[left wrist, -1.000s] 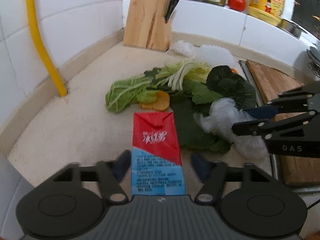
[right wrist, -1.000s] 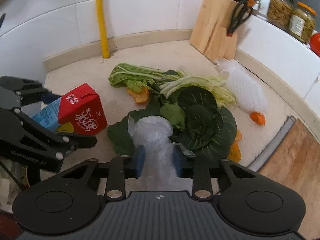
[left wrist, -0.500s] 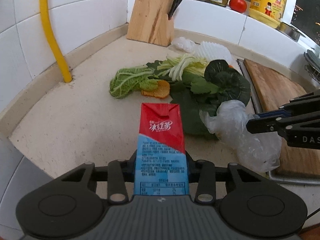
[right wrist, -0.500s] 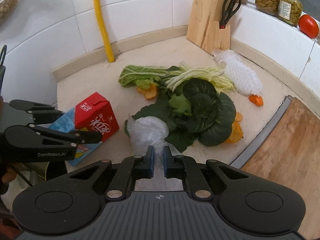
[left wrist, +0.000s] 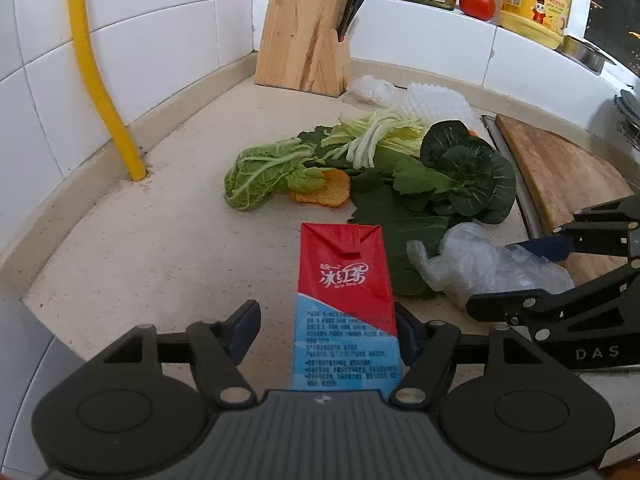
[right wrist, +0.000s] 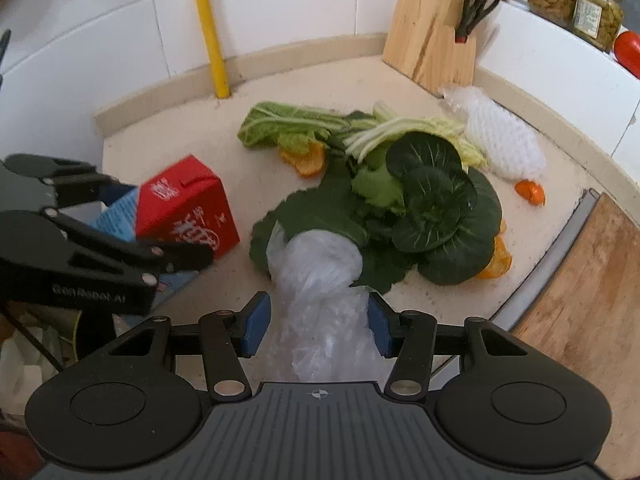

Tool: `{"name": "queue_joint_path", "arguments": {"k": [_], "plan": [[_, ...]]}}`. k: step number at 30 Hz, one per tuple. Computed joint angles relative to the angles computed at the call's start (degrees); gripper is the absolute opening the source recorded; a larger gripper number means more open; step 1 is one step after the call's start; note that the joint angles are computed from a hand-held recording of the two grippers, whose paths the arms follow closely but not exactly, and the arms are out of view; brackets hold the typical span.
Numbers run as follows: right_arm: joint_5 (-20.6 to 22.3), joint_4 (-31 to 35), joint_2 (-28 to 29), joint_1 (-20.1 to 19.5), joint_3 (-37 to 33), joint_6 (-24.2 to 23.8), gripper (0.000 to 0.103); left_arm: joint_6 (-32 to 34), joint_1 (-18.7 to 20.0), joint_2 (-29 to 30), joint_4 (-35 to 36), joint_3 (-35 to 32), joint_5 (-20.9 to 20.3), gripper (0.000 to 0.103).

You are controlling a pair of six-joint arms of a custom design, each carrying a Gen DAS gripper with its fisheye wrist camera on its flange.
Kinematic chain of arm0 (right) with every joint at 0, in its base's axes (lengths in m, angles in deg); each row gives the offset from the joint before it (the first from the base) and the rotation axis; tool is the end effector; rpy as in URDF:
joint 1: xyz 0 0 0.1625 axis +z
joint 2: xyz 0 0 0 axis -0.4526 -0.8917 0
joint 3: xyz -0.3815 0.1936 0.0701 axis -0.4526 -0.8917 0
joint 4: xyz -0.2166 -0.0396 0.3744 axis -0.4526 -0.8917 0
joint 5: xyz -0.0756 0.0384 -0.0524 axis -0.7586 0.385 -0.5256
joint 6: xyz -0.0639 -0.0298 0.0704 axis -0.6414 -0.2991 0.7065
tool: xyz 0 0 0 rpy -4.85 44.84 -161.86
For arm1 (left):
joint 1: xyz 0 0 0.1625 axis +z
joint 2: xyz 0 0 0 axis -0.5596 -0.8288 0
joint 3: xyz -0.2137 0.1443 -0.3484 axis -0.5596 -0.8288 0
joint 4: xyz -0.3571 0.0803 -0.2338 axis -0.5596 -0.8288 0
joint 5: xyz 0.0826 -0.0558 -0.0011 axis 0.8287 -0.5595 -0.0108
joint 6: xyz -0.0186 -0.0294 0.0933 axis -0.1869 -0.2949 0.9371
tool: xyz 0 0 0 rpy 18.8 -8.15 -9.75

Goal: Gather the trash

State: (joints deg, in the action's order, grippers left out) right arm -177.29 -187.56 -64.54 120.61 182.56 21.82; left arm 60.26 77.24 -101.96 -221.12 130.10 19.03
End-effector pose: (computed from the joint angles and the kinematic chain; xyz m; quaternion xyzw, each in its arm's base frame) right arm 0.1139 -0.4935 0.2421 0.1888 -0.8957 0.2435 0.3204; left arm -0.2974 -0.5491 0.0688 0.3037 0.8849 -0.2444 0.2550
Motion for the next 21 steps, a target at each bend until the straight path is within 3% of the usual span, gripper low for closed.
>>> {"name": "queue_joint_path", "arguments": {"k": [3,5,14,18,21], "plan": [[-0.4,0.2,0.3,-0.2,0.0,0.8,0.064,0.0,-0.1,0.4,0.0,-0.1,0.5,0.063],[-0.2,0.6,0.4,-0.4,0.2,1.7,0.073,0.3,-0.2,0.7,-0.3,-0.1,0.8,0.063],[-0.1,-1.3,0.8,-0.8,1.7,4.8,0.082,-0.1,-0.1,1.4,-0.9,-0.3,0.9,0.063],[-1.3,-4.3,1.7,-0.5,2.2,3.9,0.081,-0.4,-0.1,1.5,-0.5,-0.5,1.0,0.063],[-2.7,-7.1,2.6,0.1,2.5,2.5,0.065,-0.4,-0.1,1.9,-0.3,-0.7,1.1,0.063]]}}
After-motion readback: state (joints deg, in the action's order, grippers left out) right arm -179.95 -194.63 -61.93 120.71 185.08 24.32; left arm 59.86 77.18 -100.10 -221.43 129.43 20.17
